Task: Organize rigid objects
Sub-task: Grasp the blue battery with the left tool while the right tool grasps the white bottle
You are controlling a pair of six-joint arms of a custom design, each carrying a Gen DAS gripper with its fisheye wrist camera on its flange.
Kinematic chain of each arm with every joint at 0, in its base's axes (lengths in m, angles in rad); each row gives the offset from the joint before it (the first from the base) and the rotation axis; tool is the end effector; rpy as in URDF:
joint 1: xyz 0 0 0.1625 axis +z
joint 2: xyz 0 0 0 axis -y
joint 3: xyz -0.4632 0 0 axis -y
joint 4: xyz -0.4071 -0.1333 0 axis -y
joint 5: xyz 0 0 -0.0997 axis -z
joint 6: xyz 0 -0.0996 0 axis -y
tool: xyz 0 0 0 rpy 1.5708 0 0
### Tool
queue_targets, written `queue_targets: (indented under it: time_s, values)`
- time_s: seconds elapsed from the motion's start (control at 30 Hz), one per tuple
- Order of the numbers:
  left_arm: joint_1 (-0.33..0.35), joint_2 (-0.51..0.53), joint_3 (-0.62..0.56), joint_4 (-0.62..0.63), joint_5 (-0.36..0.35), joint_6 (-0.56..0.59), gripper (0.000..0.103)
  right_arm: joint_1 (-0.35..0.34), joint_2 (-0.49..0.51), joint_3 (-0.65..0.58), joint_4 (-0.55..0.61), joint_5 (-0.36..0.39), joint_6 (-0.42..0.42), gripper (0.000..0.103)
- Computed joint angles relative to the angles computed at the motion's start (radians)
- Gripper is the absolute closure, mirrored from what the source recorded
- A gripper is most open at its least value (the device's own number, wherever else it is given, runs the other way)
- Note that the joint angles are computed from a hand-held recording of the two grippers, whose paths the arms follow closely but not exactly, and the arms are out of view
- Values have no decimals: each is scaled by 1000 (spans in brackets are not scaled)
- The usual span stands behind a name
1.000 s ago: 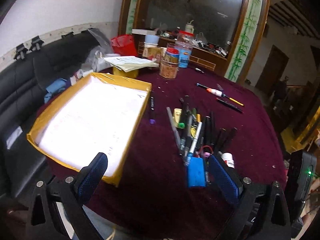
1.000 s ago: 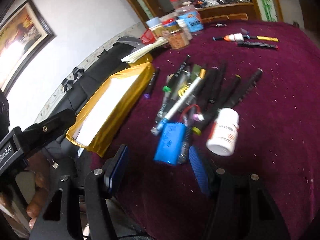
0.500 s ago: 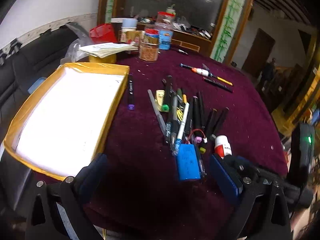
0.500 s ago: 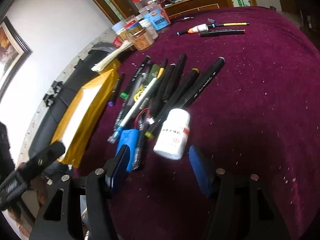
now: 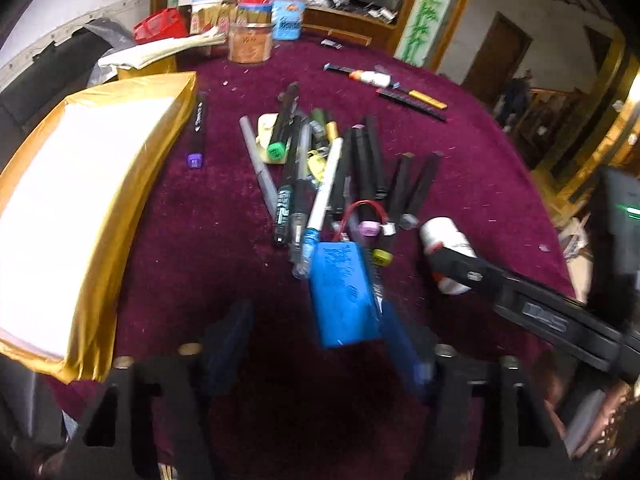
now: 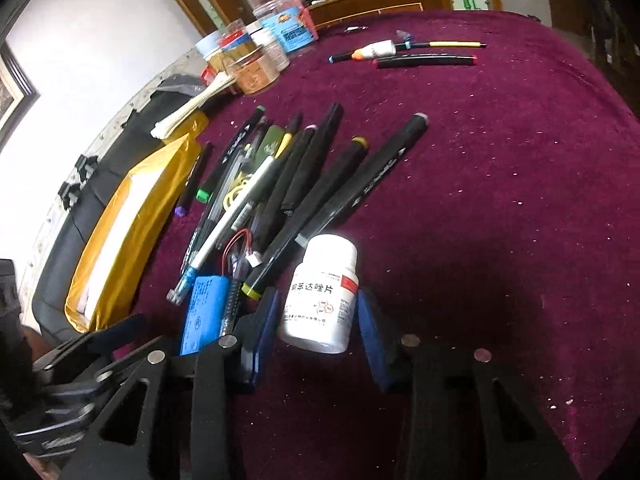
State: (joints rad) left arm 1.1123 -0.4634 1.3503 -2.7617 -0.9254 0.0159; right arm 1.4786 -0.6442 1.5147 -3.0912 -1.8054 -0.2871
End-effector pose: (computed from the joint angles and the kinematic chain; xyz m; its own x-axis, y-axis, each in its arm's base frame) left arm -0.1766 -0.7944 0.0079 -0.7892 0.2057 -0.5786 0.4349 0.8524 -0.2902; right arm 0.0387 -0.7776 0.1126 -0.9372 -0.0043 0.3488 -0.2003 0.8253 -0.5279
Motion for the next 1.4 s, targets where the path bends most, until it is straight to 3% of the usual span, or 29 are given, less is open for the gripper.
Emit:
queue_targets:
  time_s: [0.23,0.4,0.57,0.77,0.97,1.17,1.33,1.4]
  values:
    - [2,29,-62,65,-38,12,53,-7,-5,1,21,33,14,65]
    - [-2,70,-113,130,28,11,53,-10,-6,-3,36,56,18,65]
    - [-20,100,-133,142,114,56,57,-3,1,-13,48,29,21,65]
    - [7,36,-86,152,-14,-10,57,0,3,-13,42,15,15,65]
    - [-10,78,-110,111,57,80,53,24,30,-32,14,-60,-27,66]
    - [-9,78,-104,67,57,115,55,21,27,-34,26,-54,-13,66]
    - [10,47,-97,88,-35,53,57,21,24,-46,66,-55,-17,67]
    - [18,22,-78,76,-94,38,69,3,6,-38,94,3,39,68]
